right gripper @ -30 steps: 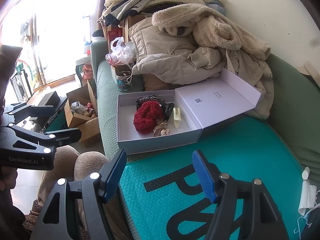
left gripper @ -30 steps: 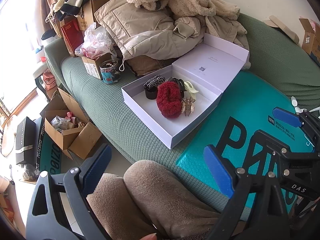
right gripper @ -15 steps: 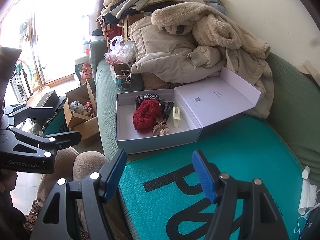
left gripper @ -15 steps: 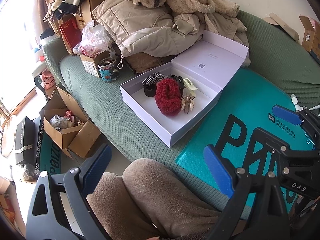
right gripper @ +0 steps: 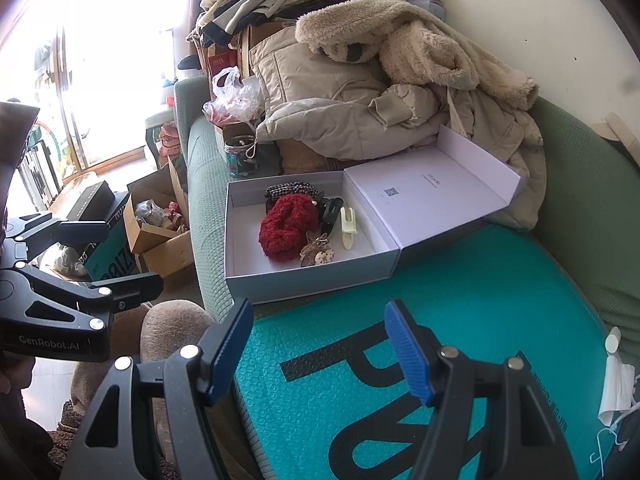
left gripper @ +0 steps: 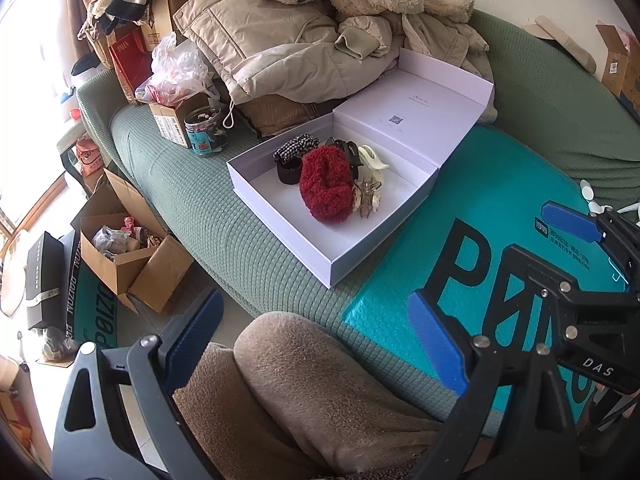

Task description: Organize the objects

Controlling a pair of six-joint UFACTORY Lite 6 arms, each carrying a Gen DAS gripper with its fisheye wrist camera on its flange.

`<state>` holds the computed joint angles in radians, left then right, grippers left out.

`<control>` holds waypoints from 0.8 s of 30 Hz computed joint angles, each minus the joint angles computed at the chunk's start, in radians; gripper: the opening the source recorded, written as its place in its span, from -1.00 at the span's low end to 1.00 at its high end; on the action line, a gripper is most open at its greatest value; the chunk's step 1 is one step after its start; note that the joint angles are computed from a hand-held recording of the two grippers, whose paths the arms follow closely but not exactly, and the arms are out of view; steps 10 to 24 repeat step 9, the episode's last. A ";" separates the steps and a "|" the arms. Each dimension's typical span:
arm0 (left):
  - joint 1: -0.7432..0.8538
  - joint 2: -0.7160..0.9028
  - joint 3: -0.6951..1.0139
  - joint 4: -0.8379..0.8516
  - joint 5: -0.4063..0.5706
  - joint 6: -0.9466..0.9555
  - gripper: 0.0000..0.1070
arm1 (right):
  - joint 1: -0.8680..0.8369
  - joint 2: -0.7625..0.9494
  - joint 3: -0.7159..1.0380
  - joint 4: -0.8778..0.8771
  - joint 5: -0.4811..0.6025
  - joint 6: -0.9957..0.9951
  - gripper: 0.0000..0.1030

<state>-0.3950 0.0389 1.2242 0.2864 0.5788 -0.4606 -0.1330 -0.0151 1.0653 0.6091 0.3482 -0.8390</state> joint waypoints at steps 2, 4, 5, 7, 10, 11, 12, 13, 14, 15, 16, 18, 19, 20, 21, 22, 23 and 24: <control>0.000 0.019 0.012 -0.003 -0.003 0.002 0.74 | -0.005 0.010 0.005 0.010 0.001 -0.011 0.34; -0.004 0.045 0.029 0.006 -0.006 -0.008 0.74 | -0.013 0.024 0.012 0.026 0.000 -0.027 0.34; -0.009 0.061 0.040 0.015 -0.006 -0.017 0.74 | -0.018 0.036 0.018 0.040 0.001 -0.041 0.34; -0.020 0.101 0.068 0.025 -0.008 -0.025 0.74 | -0.033 0.058 0.026 0.070 0.001 -0.072 0.34; -0.037 0.149 0.100 0.030 -0.015 -0.028 0.74 | -0.053 0.082 0.033 0.098 -0.001 -0.102 0.34; -0.037 0.149 0.100 0.030 -0.015 -0.028 0.74 | -0.053 0.082 0.033 0.098 -0.001 -0.102 0.34; -0.037 0.149 0.100 0.030 -0.015 -0.028 0.74 | -0.053 0.082 0.033 0.098 -0.001 -0.102 0.34; -0.037 0.149 0.100 0.030 -0.015 -0.028 0.74 | -0.053 0.082 0.033 0.098 -0.001 -0.102 0.34; -0.037 0.149 0.100 0.030 -0.015 -0.028 0.74 | -0.053 0.082 0.033 0.098 -0.001 -0.102 0.34; -0.037 0.149 0.100 0.030 -0.015 -0.028 0.74 | -0.053 0.082 0.033 0.098 -0.001 -0.102 0.34; -0.037 0.149 0.100 0.030 -0.015 -0.028 0.74 | -0.053 0.082 0.033 0.098 -0.001 -0.102 0.34; -0.037 0.149 0.100 0.030 -0.015 -0.028 0.74 | -0.053 0.082 0.033 0.098 -0.001 -0.102 0.34; -0.037 0.149 0.100 0.030 -0.015 -0.028 0.74 | -0.053 0.082 0.033 0.098 -0.001 -0.102 0.34; -0.037 0.149 0.100 0.030 -0.015 -0.028 0.74 | -0.053 0.082 0.033 0.098 -0.001 -0.102 0.34; -0.037 0.149 0.100 0.030 -0.015 -0.028 0.74 | -0.053 0.082 0.033 0.098 -0.001 -0.102 0.34; -0.037 0.149 0.100 0.030 -0.015 -0.028 0.74 | -0.053 0.082 0.033 0.098 -0.001 -0.102 0.34; -0.037 0.149 0.100 0.030 -0.015 -0.028 0.74 | -0.053 0.082 0.033 0.098 -0.001 -0.102 0.34; -0.037 0.149 0.100 0.030 -0.015 -0.028 0.74 | -0.053 0.082 0.033 0.098 -0.001 -0.102 0.34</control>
